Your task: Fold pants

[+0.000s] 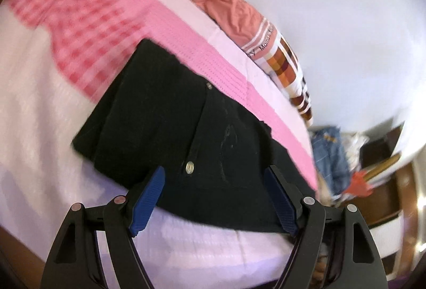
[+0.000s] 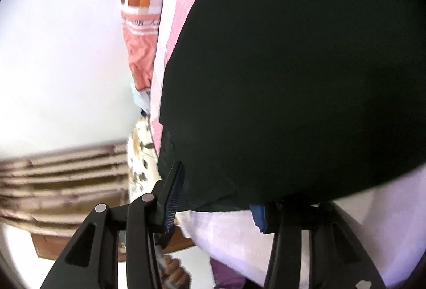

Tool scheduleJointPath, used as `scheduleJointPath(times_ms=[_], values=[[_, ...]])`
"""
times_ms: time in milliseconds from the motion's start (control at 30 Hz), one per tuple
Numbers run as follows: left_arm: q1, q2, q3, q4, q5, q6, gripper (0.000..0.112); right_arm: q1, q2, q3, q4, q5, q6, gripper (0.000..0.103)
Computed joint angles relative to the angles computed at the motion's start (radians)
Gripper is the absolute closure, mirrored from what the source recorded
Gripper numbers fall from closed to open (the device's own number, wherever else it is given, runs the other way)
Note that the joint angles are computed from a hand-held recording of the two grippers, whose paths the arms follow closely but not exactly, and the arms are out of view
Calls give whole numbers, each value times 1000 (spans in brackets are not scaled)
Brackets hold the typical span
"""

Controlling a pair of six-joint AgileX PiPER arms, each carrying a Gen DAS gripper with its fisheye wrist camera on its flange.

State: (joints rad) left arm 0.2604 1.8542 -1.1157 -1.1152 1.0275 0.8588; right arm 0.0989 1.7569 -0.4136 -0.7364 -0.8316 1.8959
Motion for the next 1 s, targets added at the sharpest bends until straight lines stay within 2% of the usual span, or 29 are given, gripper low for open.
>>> scheduleJointPath(times_ms=[33,100,167,367,433,533,600,667,700,733,833,1000], values=[[23,2,12,-8,18,-3,35,13,-2,-11,3,25,-8,78],[56,10,24,-9,44,-8,35,15,15,-15,-2,14,-22,93],[67,28,20,-3,69,-6,35,17,11,-10,12,18,-36,94],[7,36,-7,73,0,-54,35,34,-46,16,32,21,-80,95],[-15,60,-33,107,-13,-100,35,24,-27,23,30,-11,-77,95],[-7,97,-52,81,-8,-125,35,18,3,28,35,-55,-75,95],[1,113,-60,61,1,-118,37,21,9,22,30,-56,-70,95],[-17,90,-52,90,-55,-112,54,24,9,20,27,-52,-68,95],[-38,65,-44,135,-105,-124,78,26,6,20,27,-46,-66,95],[-48,43,-33,158,-140,-121,85,28,3,19,28,-42,-66,95],[-33,14,-16,142,-179,-108,87,33,1,16,20,-34,-61,95],[-16,17,-45,138,-175,-102,87,38,23,7,2,-47,-46,95]])
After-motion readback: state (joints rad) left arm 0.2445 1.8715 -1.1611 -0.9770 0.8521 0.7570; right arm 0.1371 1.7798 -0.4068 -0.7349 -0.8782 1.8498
